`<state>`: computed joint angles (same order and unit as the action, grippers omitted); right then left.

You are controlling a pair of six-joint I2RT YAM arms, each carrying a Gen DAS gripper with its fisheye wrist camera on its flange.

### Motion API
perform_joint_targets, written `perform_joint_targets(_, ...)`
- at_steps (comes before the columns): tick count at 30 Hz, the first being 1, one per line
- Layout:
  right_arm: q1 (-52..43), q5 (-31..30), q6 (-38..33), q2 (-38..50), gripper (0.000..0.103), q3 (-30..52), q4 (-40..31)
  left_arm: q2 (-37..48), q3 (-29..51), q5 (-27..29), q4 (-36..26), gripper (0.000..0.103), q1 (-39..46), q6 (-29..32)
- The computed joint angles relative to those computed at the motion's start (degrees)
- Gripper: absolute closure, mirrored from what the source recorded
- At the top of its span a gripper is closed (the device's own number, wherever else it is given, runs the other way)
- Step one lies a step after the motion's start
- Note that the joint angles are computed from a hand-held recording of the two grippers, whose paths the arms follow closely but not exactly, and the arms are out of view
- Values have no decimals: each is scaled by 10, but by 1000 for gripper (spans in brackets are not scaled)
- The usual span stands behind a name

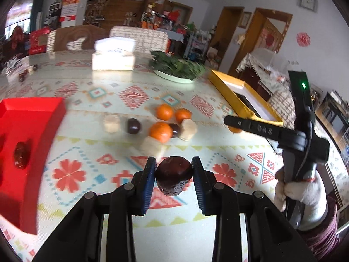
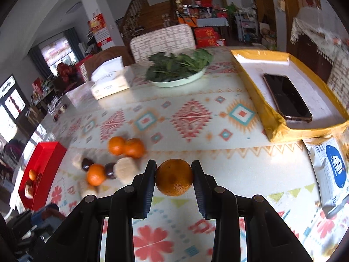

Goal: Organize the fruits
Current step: 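Grasp a mandarin orange with the right tool while the left tool grasps a red date, then carry the orange and red date over the red tray and open both tools to drop them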

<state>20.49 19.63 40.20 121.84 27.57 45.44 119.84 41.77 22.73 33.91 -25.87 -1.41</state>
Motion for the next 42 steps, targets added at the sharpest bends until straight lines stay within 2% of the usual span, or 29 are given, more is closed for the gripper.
perform_joint_targets(4, 66, 45, 8, -14, 67, 46, -80, -16, -24, 28, 15, 71, 64, 2)
perform_joint_targets(10, 151, 82, -5, 6, 67, 162, -194, -11, -24, 65, 21, 71, 182, 5)
perform_joint_targets(19, 218, 80, -50, 89, 67, 369, -323, 37, 27, 95, -5, 71, 321, 17)
perform_joint_targets(32, 256, 34, -109, 268, 67, 697, -490, 98, 98, 119, -32, 71, 385, 29)
perform_joint_targets(38, 258, 23, -118, 317, 67, 778, -530, 103, 106, 126, -34, 71, 383, 27)
perform_joint_targets(42, 258, 21, -123, 327, 67, 796, -537, 106, 110, 131, -33, 71, 382, 24)
